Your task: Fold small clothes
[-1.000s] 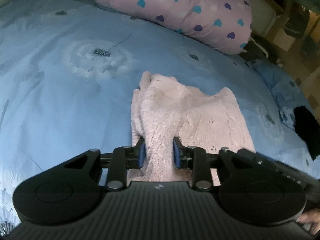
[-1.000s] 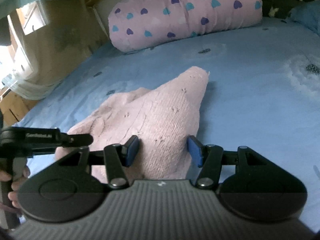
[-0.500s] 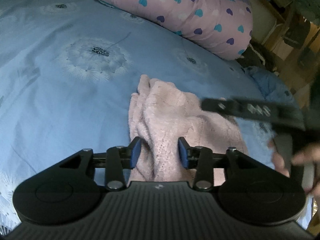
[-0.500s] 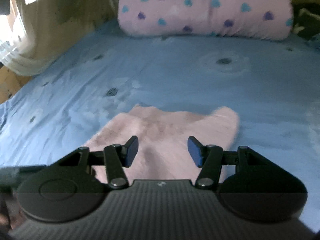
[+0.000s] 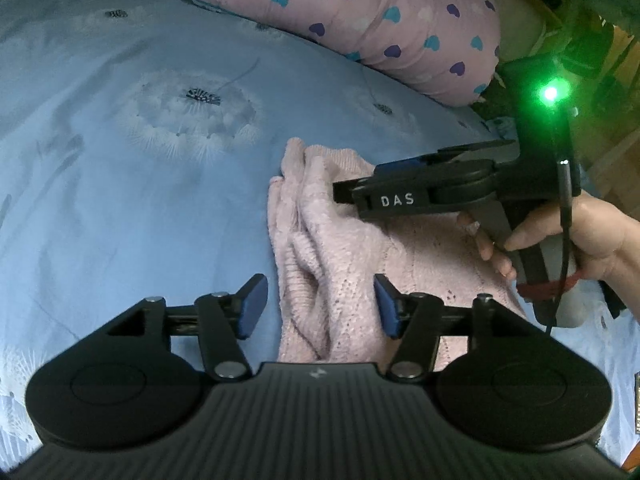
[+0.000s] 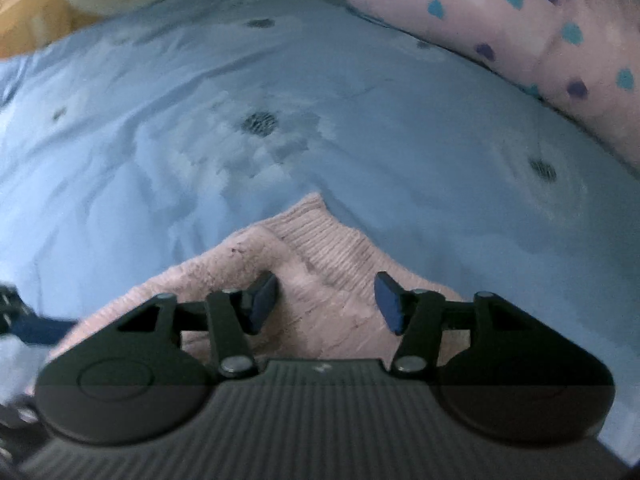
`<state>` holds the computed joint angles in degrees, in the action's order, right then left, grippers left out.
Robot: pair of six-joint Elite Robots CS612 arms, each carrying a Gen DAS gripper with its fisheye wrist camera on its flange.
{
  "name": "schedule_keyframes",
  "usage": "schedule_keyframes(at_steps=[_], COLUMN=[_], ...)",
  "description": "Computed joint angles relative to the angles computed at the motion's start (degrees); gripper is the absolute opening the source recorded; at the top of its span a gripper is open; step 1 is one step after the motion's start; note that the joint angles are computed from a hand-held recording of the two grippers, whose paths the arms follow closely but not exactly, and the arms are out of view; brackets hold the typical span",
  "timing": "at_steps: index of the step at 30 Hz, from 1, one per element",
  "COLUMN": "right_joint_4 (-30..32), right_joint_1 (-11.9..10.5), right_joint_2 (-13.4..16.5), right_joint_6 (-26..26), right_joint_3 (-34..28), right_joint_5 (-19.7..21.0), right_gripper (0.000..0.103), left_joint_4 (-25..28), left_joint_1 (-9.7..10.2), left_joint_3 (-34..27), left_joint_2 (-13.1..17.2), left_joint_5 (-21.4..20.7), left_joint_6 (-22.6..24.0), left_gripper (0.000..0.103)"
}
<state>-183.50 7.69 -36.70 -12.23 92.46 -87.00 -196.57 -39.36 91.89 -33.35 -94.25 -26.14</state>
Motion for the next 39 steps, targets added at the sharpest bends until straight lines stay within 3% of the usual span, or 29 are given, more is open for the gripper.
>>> schedule_keyframes(at_steps=[3, 6, 9, 13, 15, 17, 21, 23, 25, 27, 33, 36, 39], right_joint_4=[1.60, 3.80, 1.04, -7.49, -6.13, -3.15, -4.78, -6.18, -9.49, -13.83, -18.84, -21.96, -24.76], right_joint_1=[-0.14, -0.92, 0.31, 0.48, 0.91, 1.77, 2.20, 1.89, 1.31, 0.50, -2.66, -4.22, -5.87], right_joint_2=[-0.04, -0.61, -0.81, 0.08, 0.52, 1.16, 1.97, 1.13, -0.17, -1.66, -5.59, -6.40, -6.09], right_joint_6=[0.49, 2.46, -0.75, 5.13, 4.59, 2.67, 7.74, 10.48, 12.62, 15.30, 25.00, 30.68, 37.10], right_joint_3=[-0.50, -0.42, 0.11, -0.54, -1.61, -2.73, -2.71, -1.48, 0.79, 3.62, 11.79, 16.12, 19.51], right_joint_5=[1.11, 6.52, 3.71, 5.08, 4.79, 1.62, -1.47, -1.38, -0.60, 0.17, 2.05, 3.06, 5.43], right_gripper=[0.059, 0.017, 0.013, 0.013, 0.013, 0.013, 0.020, 0.031, 0.054, 0.067, 0.070, 0.079, 0.080], left_joint_4=[-0.07, -0.13, -0.32, -0.90, -0.54, -0.35, -0.05, 0.04, 0.34, -0.12, -0.71, 1.44, 3.10], left_joint_1=[0.16, 0.24, 0.15, -0.03, 0.07, 0.20, 0.02, -0.19, -0.62, -0.87, -0.71, -0.24, 0.23], left_joint_3=[0.01, 0.06, 0.20, 0.40, 0.28, 0.05, 0.01, 0.06, 0.16, 0.25, 0.16, -0.45, -1.29], left_joint_2=[0.05, 0.01, -0.09, -0.15, -0.10, 0.05, -0.04, -0.10, -0.25, -0.27, 0.00, 0.27, 0.76], left_joint_5=[-0.23, -0.44, -0.06, 1.05, 0.77, 0.25, 0.95, 1.83, 3.98, 5.22, 4.07, 1.45, -1.13], left_joint_6=[0.28, 0.12, 0.35, 0.48, 0.20, -0.30, -0.06, 0.13, -0.35, -0.19, -1.60, -2.56, -3.56], left_gripper=[0.065, 0.065, 0.066, 0.066, 0.066, 0.066, 0.071, 0.075, 0.082, 0.084, 0.089, 0.089, 0.089])
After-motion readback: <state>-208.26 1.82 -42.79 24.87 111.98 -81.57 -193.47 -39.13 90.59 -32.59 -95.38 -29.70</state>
